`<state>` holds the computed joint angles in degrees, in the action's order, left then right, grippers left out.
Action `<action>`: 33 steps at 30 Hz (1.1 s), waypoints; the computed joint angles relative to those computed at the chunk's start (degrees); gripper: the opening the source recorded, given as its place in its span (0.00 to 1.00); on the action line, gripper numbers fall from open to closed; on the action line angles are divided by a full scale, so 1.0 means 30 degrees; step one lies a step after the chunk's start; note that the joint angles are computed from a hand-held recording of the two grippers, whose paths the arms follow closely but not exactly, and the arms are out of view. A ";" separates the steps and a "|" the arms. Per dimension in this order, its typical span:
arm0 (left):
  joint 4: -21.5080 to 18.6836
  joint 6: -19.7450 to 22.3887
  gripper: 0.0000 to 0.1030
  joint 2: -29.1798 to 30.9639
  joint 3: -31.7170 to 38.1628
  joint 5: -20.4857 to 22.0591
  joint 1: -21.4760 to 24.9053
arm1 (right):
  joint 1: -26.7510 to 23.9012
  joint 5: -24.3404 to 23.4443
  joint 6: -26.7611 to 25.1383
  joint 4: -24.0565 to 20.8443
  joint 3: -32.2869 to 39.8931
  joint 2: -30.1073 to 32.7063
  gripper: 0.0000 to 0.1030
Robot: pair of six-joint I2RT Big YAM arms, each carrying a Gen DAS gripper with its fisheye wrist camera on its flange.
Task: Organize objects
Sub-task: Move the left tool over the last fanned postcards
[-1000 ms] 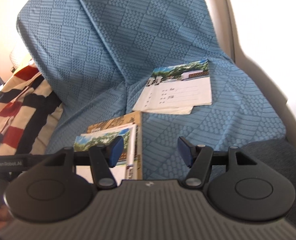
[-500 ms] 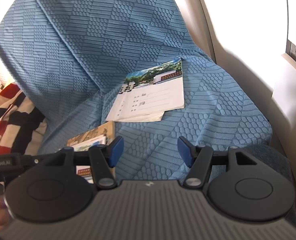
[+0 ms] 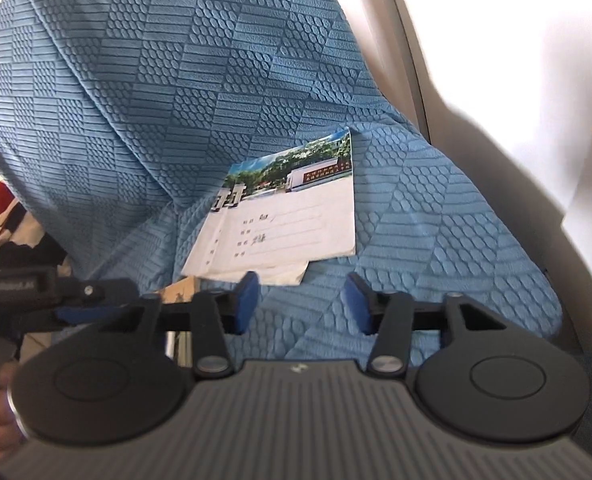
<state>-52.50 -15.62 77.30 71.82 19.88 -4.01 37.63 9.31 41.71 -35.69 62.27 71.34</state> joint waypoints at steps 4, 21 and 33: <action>0.0058 0.0569 0.59 0.1846 0.1188 0.0711 0.0402 | -0.0571 -0.0761 -0.0299 0.0347 0.0476 0.0999 0.29; -0.2254 0.1954 0.52 0.7855 0.5551 0.2473 0.1420 | -0.2047 -0.2005 -0.2416 0.1010 0.2243 0.4967 0.19; -0.3724 0.1512 0.52 0.8974 0.6876 0.4197 0.1642 | -0.2000 -0.1698 -0.3857 0.1383 0.2635 0.5570 0.18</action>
